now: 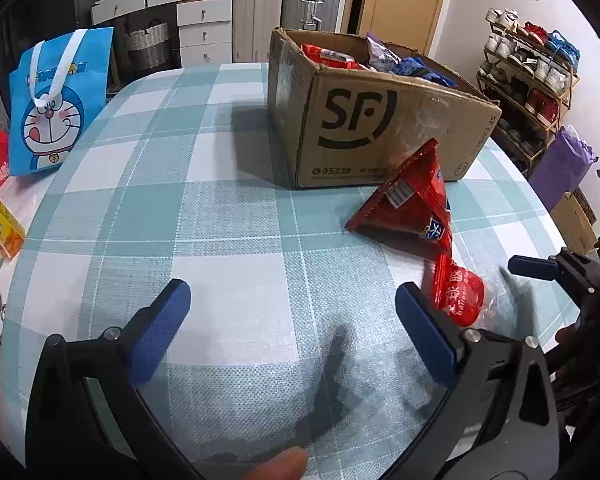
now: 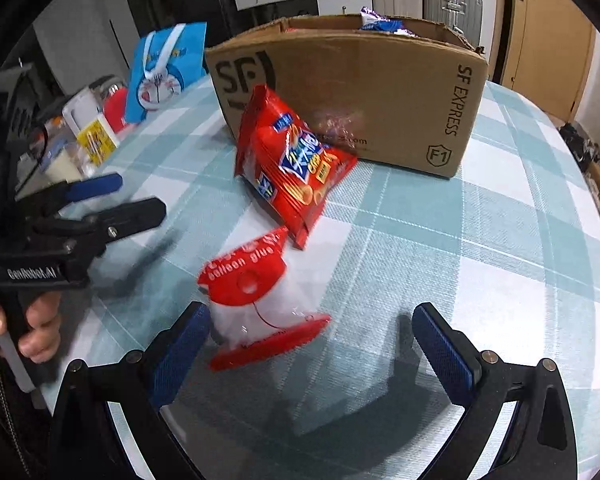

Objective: Organize snacks
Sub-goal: 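Withdraw both open tools from the box toward the remaining snacks on the table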

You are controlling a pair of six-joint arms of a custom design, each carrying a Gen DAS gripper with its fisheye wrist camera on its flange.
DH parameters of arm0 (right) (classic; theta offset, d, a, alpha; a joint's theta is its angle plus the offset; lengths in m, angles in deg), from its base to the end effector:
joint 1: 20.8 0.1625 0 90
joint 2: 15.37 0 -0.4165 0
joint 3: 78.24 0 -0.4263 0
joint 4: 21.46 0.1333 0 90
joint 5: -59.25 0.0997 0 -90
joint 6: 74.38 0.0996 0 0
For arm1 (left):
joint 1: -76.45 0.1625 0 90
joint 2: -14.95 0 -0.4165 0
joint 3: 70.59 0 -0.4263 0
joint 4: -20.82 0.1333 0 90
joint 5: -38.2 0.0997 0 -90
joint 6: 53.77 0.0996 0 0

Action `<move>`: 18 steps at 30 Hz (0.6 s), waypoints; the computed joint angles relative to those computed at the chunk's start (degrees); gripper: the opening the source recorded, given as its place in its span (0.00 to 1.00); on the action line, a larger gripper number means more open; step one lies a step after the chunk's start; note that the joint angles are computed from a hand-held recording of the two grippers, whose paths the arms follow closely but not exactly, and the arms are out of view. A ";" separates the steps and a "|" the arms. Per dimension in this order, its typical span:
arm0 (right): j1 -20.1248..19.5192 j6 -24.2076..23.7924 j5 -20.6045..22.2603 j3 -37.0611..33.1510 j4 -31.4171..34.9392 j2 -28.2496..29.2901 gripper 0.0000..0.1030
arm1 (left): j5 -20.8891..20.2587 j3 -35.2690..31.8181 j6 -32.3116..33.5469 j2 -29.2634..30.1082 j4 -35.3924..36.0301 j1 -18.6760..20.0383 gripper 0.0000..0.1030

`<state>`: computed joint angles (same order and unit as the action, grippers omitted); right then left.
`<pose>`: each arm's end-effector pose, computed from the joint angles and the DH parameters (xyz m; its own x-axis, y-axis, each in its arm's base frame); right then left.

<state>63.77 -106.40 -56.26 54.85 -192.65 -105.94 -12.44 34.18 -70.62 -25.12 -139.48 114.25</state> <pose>0.0480 -0.4506 0.2830 -0.7794 -0.1126 0.6164 -0.4002 0.8463 -0.3515 -0.3597 -0.5277 -0.0217 -0.7283 0.3716 -0.5758 0.6011 0.7499 -0.2763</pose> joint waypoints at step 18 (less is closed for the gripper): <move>-2.41 0.10 -0.30 -0.21 -2.62 -2.54 0.99 | -1.49 -0.37 0.39 0.91 -0.76 0.18 0.99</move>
